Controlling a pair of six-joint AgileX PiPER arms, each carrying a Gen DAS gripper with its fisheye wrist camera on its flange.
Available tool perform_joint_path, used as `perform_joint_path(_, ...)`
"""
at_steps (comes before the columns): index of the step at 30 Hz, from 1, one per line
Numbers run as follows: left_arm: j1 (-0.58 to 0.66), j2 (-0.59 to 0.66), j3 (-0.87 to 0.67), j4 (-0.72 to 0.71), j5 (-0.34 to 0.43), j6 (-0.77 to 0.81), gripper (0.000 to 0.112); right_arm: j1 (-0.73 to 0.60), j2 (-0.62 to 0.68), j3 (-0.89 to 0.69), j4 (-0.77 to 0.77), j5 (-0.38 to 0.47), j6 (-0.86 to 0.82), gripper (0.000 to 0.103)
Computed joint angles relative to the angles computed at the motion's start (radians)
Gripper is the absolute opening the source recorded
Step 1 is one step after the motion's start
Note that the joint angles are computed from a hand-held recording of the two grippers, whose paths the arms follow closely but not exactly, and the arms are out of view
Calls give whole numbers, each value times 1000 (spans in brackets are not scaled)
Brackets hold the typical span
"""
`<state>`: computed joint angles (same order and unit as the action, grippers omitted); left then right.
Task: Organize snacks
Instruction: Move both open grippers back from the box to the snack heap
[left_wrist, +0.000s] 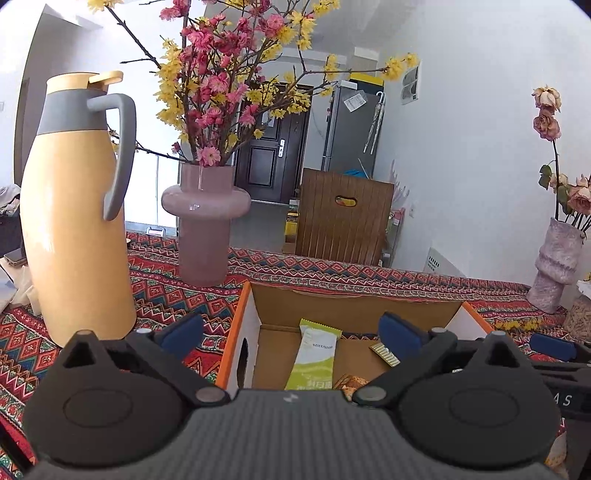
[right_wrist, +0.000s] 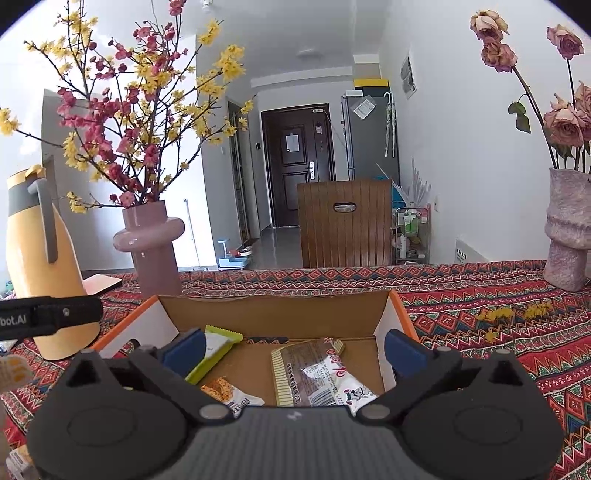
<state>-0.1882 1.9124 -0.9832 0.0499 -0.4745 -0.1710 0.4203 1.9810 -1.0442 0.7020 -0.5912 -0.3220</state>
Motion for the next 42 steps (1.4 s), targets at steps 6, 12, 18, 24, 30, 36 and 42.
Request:
perform_joint_path(6,-15,-89,61,-46,-5,32,103,33,-68,47,45,-58,-62,103)
perform_joint_path(12,-6,-194,161,-15,-27,12,103,84,-146,114,107,-104,-119,103)
perform_joint_path(18,17,-305,286,31,-45,-15,103,163,-234,214,173,-158,-151,103)
perform_joint_path(24,58,-405,418,98,-72,-51,103,256,-310,320,249,-220,-163,103)
perform_joint_path(30,134,-453,536,215,-117,-109,103,369,-364,428,333,-289,-153,103)
perform_joint_path(36,252,-418,641,334,-215,-129,103,489,-381,518,429,-346,-123,103)
perform_joint_path(42,390,-366,711,455,-291,-156,103,580,-378,583,501,-369,-73,103)
